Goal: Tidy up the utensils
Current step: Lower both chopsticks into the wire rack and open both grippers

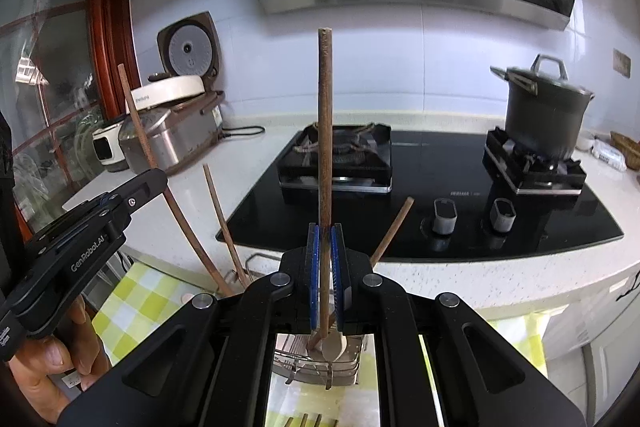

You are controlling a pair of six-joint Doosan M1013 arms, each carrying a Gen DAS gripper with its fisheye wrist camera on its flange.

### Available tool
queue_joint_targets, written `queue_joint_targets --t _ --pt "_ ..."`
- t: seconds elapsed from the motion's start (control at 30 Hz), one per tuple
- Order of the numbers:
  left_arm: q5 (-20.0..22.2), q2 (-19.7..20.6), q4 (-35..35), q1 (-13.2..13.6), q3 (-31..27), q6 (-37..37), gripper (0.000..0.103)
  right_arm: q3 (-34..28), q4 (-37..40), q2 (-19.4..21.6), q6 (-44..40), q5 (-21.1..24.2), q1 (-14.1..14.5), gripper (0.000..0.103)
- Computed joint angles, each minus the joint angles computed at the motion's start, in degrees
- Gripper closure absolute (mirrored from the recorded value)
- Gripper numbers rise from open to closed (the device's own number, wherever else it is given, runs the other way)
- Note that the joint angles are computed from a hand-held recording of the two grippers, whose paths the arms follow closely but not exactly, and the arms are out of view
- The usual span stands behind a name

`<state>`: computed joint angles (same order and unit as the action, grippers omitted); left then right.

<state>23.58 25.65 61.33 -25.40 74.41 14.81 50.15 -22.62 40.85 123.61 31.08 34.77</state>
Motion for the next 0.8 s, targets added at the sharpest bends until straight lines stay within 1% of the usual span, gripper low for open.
queue_joint_targets --t 0.2,0.5,0.57,0.6,0.63,0.67,0.7,0.73,0.77,0.8 --pt "0.1 1.1 -2.3 0.2 -0.2 2.5 0.097 -0.2 1.8 1.2 -0.7 0.8 -0.1 0.094" --pt "0.4 1.5 -4.1 0.1 0.4 3.8 0.096 0.5 3.9 1.7 -0.2 1.3 -0.6 0.094" --pt "0.0 1.4 -4.7 0.2 0.6 4.3 0.091 0.8 3.6 1.6 0.2 1.1 -0.6 0.094" --pt "-0.1 1.3 -4.4 0.1 0.7 3.9 0.084 1.0 3.2 1.4 0.6 0.9 -0.6 0.093" --pt "-0.2 1.2 -3.7 0.1 0.9 3.1 0.079 1.1 3.2 1.3 0.6 0.8 -0.6 0.092" --pt "-0.1 1.1 -3.0 0.1 1.1 2.2 0.072 1.2 2.9 1.2 0.8 0.8 -0.6 0.092" --pt "-0.1 0.9 -2.0 0.1 1.4 0.9 0.068 1.6 2.3 0.9 1.6 0.4 -0.6 0.092" --pt "0.0 0.7 -0.8 0.0 1.7 -0.3 0.068 2.0 1.6 0.6 2.4 0.0 -0.6 0.091" --pt "0.1 0.4 -0.1 0.0 2.0 -1.1 0.065 2.6 0.5 0.2 3.6 -0.5 -0.6 0.087" --pt "0.0 -0.1 2.0 -0.1 2.8 -3.5 0.061 3.8 -1.8 -0.5 6.1 -1.4 -0.5 0.078"
